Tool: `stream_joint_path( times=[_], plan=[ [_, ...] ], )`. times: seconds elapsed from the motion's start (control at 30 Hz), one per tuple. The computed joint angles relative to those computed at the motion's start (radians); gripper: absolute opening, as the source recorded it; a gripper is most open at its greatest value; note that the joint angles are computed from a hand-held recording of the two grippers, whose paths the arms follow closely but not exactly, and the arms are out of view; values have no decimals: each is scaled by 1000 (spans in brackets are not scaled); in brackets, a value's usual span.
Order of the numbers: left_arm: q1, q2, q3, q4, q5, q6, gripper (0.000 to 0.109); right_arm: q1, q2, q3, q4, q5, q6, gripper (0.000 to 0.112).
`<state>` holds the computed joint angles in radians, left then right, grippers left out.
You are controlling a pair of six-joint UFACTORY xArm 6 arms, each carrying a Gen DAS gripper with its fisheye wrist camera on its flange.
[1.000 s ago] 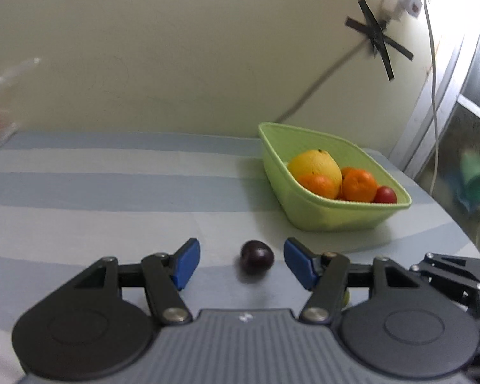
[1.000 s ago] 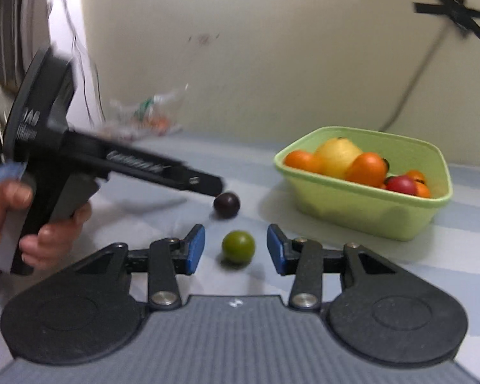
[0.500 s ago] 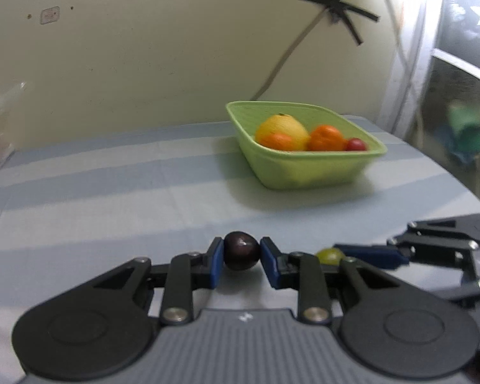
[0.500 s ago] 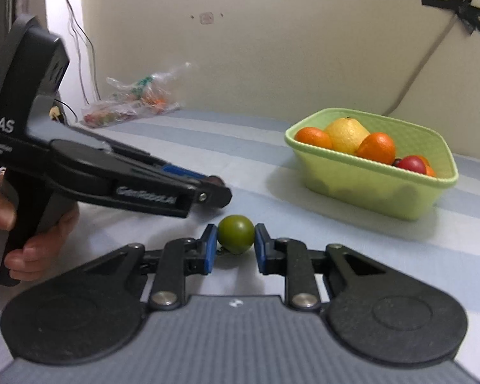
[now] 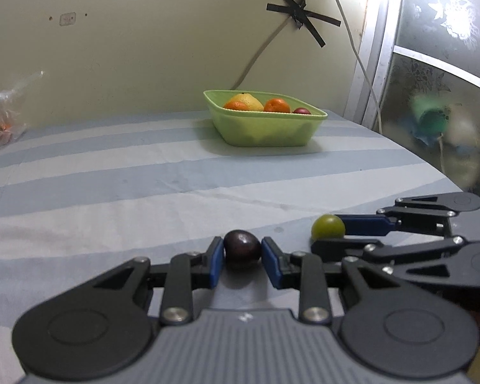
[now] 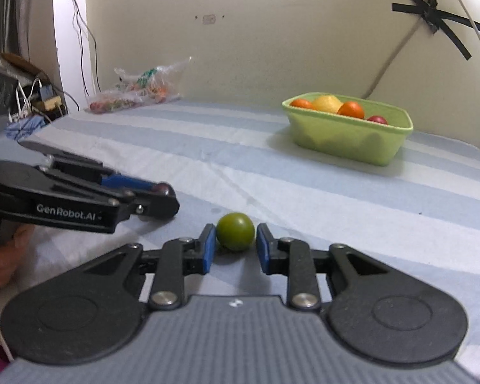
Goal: Organize fruits
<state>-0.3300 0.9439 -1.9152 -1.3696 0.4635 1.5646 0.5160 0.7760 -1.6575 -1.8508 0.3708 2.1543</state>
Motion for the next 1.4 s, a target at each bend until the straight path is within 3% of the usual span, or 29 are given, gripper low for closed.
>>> stream_joint_path(
  times=[0.1,0.3,0.53,0.67,1.4],
  plan=[
    [-11,-13,29,-98,-31,124,29,15,10,-11,62,35,-93,33],
    [-15,-13,32,-117,-40,158,31,18,-2,10,48,44,-71,34],
    [-19,-13,34,-128,-51,169,33,21,-3,12,53,51,-74,34],
    [-19,-10,29,-126,-55,158,37,29,-3,14,82,78,-95,41],
    [-16,1,14,-118,-54,137,39,26,-8,23,73,76,-85,41]
  ],
)
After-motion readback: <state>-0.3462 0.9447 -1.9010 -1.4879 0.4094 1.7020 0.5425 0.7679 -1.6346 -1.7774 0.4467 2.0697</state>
